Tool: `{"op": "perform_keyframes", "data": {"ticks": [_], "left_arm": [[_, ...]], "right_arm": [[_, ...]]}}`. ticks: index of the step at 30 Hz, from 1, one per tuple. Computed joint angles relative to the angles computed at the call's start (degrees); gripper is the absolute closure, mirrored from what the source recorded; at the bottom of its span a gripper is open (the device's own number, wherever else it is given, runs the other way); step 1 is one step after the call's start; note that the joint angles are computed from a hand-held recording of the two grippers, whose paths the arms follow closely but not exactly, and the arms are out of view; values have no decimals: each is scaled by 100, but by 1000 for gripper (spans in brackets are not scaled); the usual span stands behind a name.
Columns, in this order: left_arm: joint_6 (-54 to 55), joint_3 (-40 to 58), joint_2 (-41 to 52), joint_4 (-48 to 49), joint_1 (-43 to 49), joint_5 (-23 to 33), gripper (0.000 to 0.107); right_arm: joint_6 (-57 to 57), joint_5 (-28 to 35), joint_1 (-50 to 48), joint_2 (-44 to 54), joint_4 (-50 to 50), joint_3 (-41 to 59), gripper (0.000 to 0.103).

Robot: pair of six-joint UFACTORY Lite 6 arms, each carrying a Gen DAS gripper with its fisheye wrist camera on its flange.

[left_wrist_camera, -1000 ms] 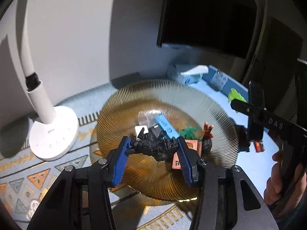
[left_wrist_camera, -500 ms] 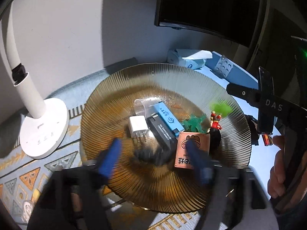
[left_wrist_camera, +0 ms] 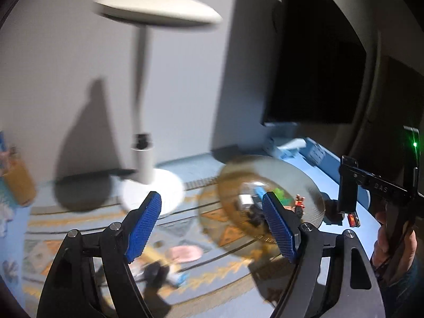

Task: Organize rigid objects
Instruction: 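Move both grippers back from the bowl to the remaining items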

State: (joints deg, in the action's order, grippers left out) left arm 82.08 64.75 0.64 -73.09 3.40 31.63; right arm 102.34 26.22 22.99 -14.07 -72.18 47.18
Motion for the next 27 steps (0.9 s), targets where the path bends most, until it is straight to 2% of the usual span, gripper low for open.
{"op": "perform_keyframes", "data": {"ticks": [2, 7, 13, 15, 21, 27], "left_arm": [[114, -335, -446, -5, 720, 438, 21], [454, -868, -996, 107, 2263, 1307, 21], [1285, -1344, -767, 208, 3425, 1549, 21], [1612, -1450, -435, 154, 3506, 1387, 21], [2734, -1562, 863, -533, 3074, 74, 21], [3759, -1597, 1507, -1353, 2806, -427, 21]], "right_arm": [[110, 300, 536, -168, 13, -2, 45], [765, 869, 1852, 227, -330, 383, 44], [1549, 593, 2694, 1724, -734, 1178, 44], [1947, 444, 2853, 2262, -1037, 1375, 44], [2977, 116, 2958, 3739, -1980, 1835, 44], [3861, -362, 2772, 4720, -2732, 2149, 44]]}}
